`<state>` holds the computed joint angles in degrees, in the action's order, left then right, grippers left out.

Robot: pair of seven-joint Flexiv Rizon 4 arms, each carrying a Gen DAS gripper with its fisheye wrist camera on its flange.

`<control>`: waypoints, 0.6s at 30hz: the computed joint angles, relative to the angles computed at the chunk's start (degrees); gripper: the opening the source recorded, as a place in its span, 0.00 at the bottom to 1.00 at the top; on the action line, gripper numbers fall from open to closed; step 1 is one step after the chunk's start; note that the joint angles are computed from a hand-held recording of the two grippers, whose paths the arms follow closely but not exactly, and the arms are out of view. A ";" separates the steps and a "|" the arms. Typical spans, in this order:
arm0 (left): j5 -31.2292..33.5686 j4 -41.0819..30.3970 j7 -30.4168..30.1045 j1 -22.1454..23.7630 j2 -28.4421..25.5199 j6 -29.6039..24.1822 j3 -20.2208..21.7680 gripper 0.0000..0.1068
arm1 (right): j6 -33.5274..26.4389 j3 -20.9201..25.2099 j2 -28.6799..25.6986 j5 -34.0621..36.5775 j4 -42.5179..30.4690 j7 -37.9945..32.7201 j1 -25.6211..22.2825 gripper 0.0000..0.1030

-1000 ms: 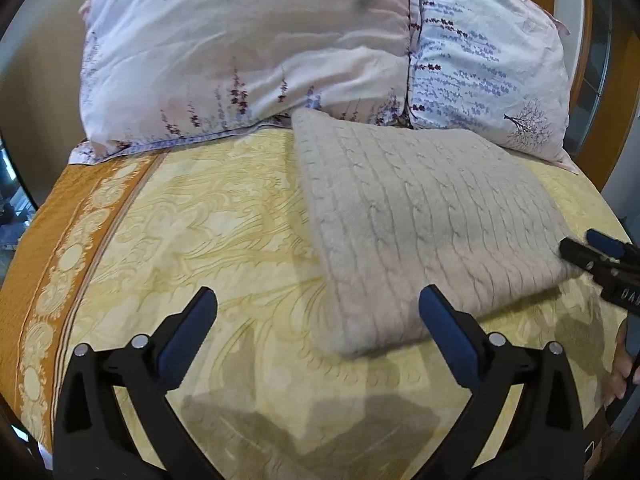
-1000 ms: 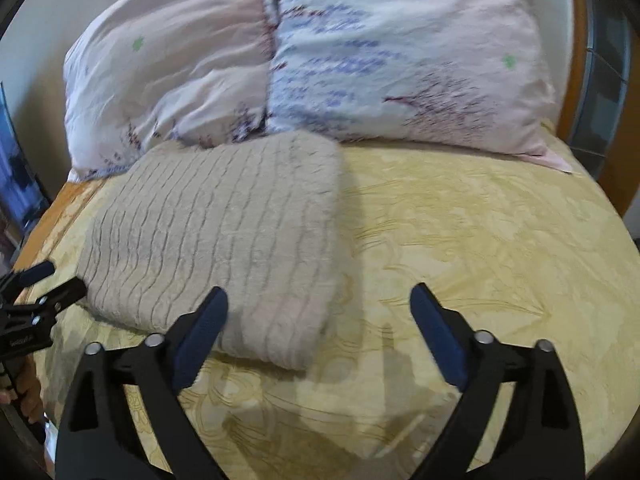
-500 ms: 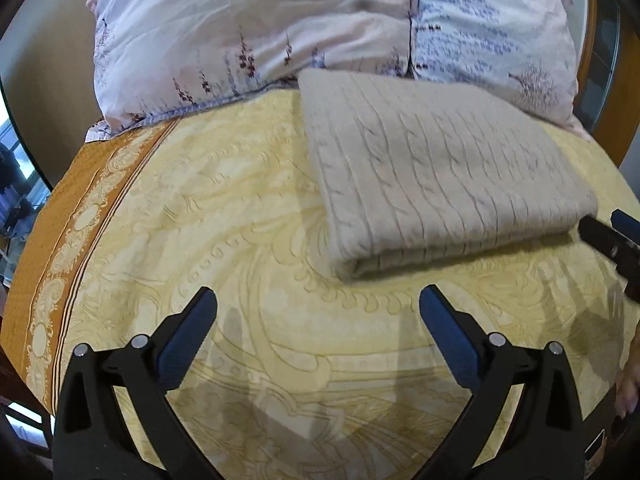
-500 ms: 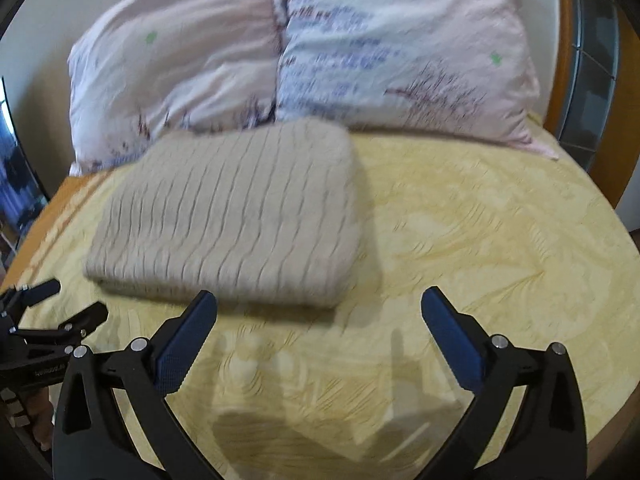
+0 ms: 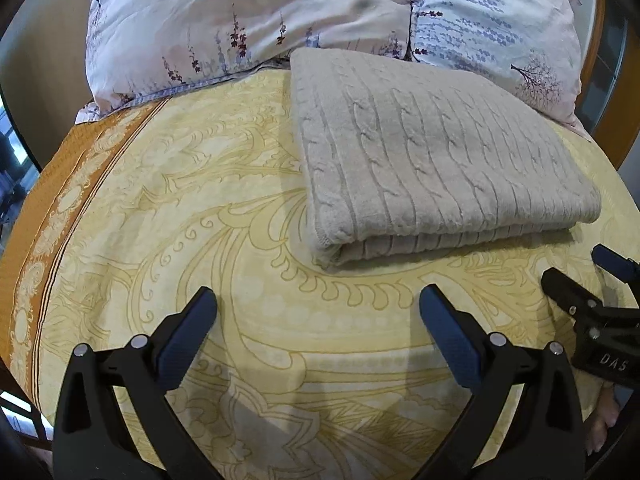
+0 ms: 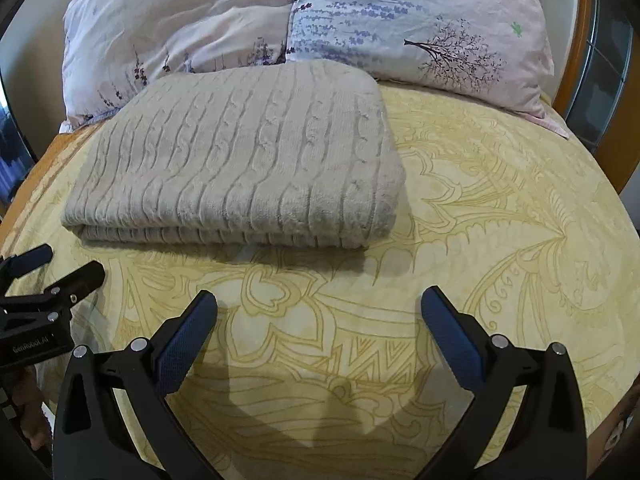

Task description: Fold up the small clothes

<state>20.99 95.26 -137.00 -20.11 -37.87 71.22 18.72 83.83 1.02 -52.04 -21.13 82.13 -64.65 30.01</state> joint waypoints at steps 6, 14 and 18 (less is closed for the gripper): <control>0.69 0.10 -0.69 -0.52 -0.34 1.36 0.70 0.95 | 3.05 -2.65 -0.18 0.00 1.18 1.73 1.64 0.99; 0.57 0.10 -0.71 -0.86 -0.63 2.12 1.26 0.95 | 3.15 -2.78 -0.27 -0.31 1.12 2.13 1.66 0.99; 0.42 0.14 -0.64 -0.96 -0.68 2.19 1.37 0.95 | 3.15 -2.50 -0.34 -0.44 1.03 1.92 1.40 0.99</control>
<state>21.40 95.40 -137.64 -21.06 -38.54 73.42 20.09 86.98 -1.48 -52.38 -21.57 83.16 -62.73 31.41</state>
